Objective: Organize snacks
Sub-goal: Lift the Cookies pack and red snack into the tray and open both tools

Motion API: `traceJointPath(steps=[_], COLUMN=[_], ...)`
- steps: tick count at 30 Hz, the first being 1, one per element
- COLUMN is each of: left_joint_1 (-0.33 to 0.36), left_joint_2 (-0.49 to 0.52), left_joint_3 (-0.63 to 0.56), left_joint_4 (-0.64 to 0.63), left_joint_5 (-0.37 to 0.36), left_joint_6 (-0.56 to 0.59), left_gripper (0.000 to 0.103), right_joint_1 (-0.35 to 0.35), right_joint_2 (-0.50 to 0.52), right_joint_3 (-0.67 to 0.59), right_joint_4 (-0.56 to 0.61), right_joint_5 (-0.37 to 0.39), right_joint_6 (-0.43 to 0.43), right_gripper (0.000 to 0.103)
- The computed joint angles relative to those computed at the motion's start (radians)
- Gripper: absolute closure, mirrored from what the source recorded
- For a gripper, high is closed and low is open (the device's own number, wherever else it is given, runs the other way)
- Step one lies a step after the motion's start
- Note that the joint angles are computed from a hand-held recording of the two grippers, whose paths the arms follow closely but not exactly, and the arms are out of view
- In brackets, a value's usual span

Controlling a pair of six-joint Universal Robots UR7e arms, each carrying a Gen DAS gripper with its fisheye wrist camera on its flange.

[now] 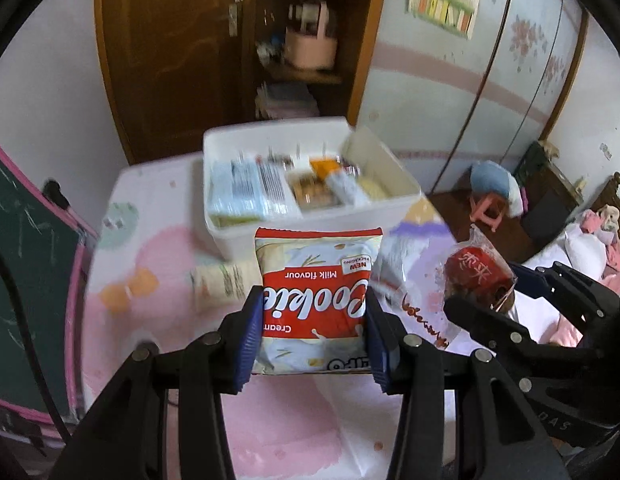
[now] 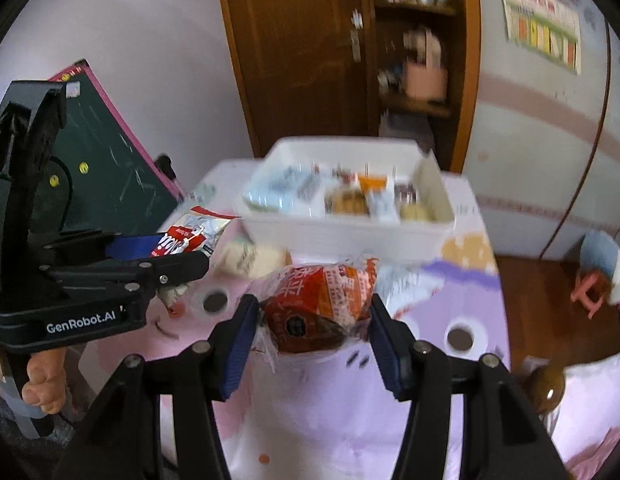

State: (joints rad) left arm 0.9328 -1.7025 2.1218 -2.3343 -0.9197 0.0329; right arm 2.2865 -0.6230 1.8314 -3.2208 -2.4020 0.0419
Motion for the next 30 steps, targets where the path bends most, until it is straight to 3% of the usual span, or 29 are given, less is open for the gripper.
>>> traceJointPath(steps=[10,16,25,30], left_joint_1=[-0.057,-0.053,0.011,0.055], left_joint_2=[0.103,0.224,0.427,0.522], left_joint_3=[-0.156,-0.27,-0.449,-0.511], left_joint_4=[-0.021,-0.083,-0.165,-0.149], left_joint_5=[0.087,0.137,0.156,0.169], left_joint_6=[0.031,0.077,0.119,0.098], left_gripper=[0.058,0.058,0.058,0.058], right_joint_1=[0.008,-0.022,-0.096,-0.136], right_joint_2=[0.021,0.047,0.08,0.114], right_joint_3=[-0.188,-0.301,-0.448,-0.511], right_joint_4=[-0.105,-0.142,-0.073,-0.006], right_joint_5=[-0.046,-0.049,-0.041,-0.044], right_joint_6=[-0.236,-0.311,-0.256,-0.21], right_gripper=[0.048,0.048,0.048,0.048])
